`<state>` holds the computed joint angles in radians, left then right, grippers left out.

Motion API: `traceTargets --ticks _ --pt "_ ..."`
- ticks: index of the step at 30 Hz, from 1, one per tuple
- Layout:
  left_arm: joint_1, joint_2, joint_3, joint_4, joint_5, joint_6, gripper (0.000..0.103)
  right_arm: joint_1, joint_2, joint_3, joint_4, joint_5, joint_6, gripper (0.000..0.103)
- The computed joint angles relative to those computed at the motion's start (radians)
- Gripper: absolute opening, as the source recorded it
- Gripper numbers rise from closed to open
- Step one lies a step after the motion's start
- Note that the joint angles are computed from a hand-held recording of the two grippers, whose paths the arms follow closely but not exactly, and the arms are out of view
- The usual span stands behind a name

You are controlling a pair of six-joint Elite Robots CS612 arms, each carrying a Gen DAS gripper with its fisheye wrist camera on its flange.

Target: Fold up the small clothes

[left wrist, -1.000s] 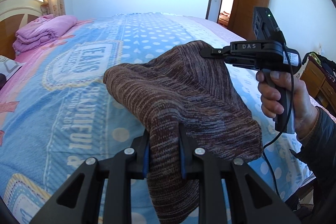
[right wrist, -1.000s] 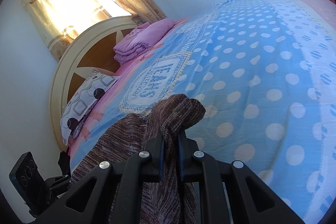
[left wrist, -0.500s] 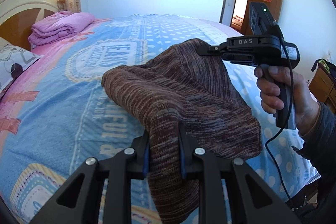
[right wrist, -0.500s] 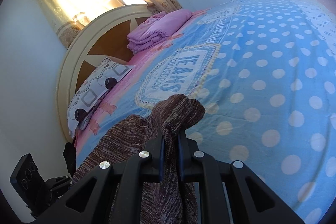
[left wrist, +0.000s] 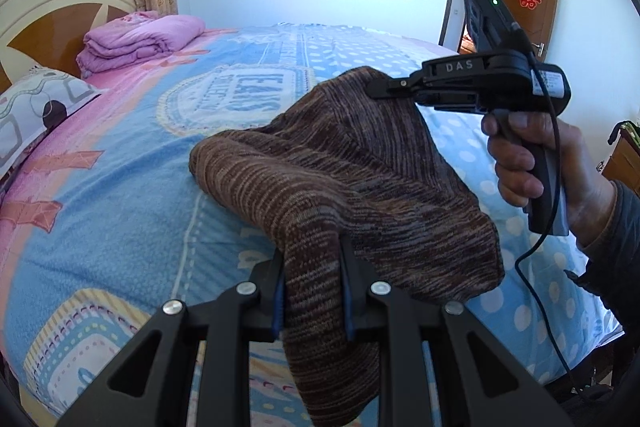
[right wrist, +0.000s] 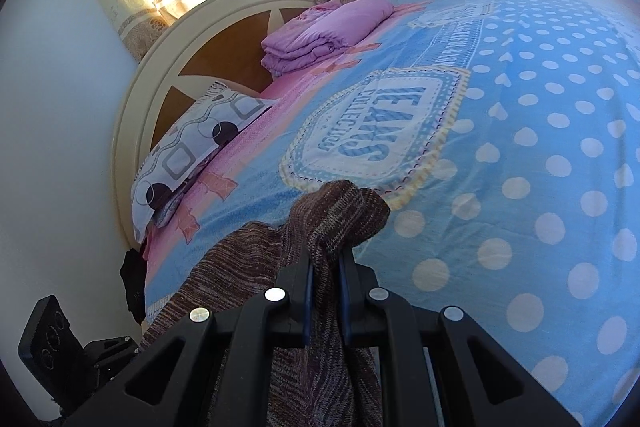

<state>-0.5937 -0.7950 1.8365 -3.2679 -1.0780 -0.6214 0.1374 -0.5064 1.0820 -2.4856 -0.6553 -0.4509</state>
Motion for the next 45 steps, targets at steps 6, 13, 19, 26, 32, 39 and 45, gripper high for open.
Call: traceTargets --ticks 6,13,19,26,32,39,45 --pt "0.002 0.0 0.01 -0.009 -0.002 -0.013 0.023 0.012 0.012 -0.026 0.026 -0.018 -0.008 0.01" --pt "0.006 0.007 0.018 0.007 -0.011 -0.035 0.023 0.031 0.028 -0.048 0.054 -0.05 -0.019 0.01" --pt "0.008 0.012 0.027 0.0 -0.025 -0.044 0.023 0.037 0.039 -0.059 0.051 -0.07 -0.016 0.01" --pt "0.007 0.027 0.029 0.005 -0.035 -0.059 0.023 0.038 0.056 -0.079 0.069 -0.086 -0.002 0.01" --pt "-0.001 0.037 0.031 -0.008 -0.006 -0.048 0.026 0.037 0.082 -0.109 0.083 -0.121 0.033 0.01" --pt "-0.022 0.018 0.033 0.036 0.068 -0.042 0.037 0.021 0.069 -0.072 0.098 -0.129 0.054 0.022" --pt "-0.042 0.01 0.044 -0.018 0.25 -0.047 0.076 -0.036 -0.068 0.141 0.156 -0.036 -0.116 0.032"
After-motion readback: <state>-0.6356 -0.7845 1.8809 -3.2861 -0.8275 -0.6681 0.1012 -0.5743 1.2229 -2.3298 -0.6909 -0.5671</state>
